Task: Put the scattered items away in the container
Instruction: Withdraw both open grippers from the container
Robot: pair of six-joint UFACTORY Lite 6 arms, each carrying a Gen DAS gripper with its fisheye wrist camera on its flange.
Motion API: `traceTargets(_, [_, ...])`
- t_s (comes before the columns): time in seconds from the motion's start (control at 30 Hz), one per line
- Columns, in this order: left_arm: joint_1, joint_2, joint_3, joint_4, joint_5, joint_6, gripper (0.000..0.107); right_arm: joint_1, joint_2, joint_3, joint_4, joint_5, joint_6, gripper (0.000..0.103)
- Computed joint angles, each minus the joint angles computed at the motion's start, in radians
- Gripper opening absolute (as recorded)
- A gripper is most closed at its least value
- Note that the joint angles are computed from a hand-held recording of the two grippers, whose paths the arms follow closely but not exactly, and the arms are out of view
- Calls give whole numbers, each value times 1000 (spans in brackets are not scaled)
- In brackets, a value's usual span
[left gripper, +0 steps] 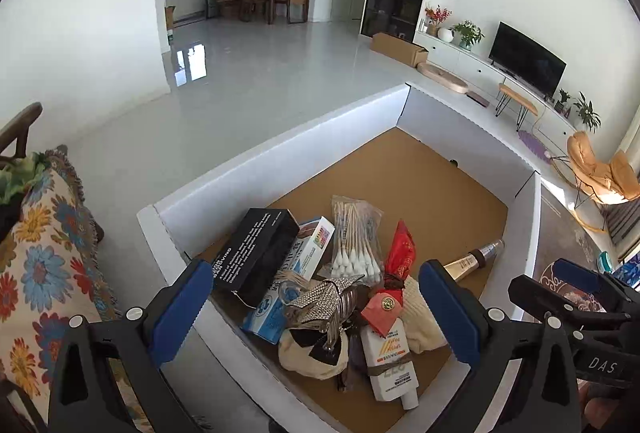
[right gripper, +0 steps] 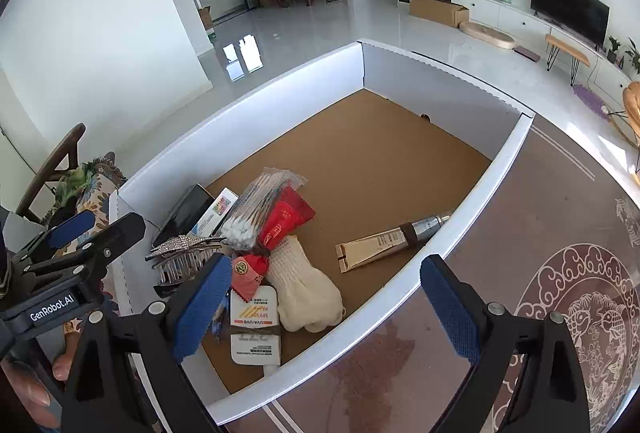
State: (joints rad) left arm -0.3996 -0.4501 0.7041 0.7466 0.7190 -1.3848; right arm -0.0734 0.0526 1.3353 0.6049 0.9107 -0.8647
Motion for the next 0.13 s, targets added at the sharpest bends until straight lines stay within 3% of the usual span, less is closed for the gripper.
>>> traceTargets(0.13, [-81,44,31,89,105,-50,103,48,14,-1,-44,-19,40,96])
